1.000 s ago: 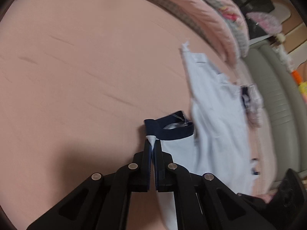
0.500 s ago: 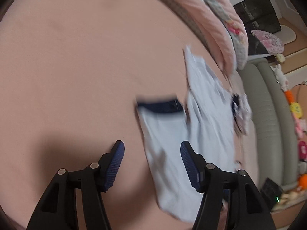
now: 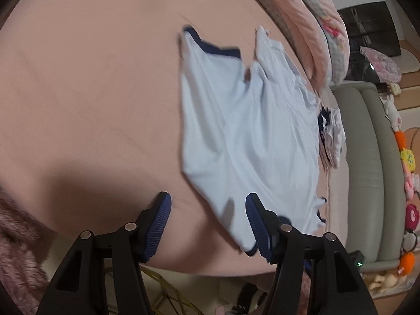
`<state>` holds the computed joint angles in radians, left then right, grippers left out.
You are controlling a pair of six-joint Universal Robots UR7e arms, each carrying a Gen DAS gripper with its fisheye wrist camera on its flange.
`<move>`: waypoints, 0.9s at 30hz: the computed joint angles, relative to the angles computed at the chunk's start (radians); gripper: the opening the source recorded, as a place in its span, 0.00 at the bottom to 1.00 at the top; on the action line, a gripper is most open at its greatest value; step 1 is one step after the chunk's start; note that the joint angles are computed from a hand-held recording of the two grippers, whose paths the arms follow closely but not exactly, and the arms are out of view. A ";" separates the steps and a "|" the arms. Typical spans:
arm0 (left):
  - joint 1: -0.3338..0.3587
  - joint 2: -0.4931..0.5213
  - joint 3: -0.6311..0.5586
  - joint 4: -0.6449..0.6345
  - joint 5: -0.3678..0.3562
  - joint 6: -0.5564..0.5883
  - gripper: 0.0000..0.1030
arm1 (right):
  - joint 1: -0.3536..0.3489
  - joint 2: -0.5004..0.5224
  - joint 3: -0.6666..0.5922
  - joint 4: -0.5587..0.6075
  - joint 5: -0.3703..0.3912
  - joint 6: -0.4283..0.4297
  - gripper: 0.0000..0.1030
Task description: Fold clothes
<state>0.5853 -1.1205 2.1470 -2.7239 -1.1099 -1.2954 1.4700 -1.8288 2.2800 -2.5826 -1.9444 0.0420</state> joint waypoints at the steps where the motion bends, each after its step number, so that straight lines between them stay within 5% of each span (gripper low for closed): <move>1: 0.011 0.014 0.011 -0.077 -0.033 0.008 0.54 | 0.002 0.001 0.016 -0.025 -0.002 -0.011 0.41; 4: 0.044 0.062 0.040 -0.284 -0.136 -0.002 0.54 | 0.017 0.031 0.022 -0.092 -0.020 -0.029 0.41; 9: 0.008 0.078 0.025 -0.233 -0.059 0.002 0.38 | -0.020 0.031 0.023 -0.130 0.046 -0.026 0.41; 13: -0.001 0.088 0.015 -0.223 -0.020 0.012 0.34 | -0.050 0.021 0.018 -0.137 0.097 0.046 0.40; 19: 0.004 0.093 0.002 -0.192 -0.012 0.024 0.34 | -0.017 -0.001 0.029 -0.133 -0.019 0.121 0.40; 25: 0.015 0.112 -0.005 -0.240 -0.016 0.035 0.34 | -0.040 0.085 -0.031 -0.181 0.008 -0.018 0.49; 27: 0.014 0.117 -0.010 -0.232 -0.012 0.038 0.32 | -0.045 0.100 -0.022 -0.220 -0.004 -0.017 0.39</move>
<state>0.5989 -1.0034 2.1368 -2.9563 -1.1221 -1.2573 1.4254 -1.7283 2.2585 -2.8027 -1.9481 0.0253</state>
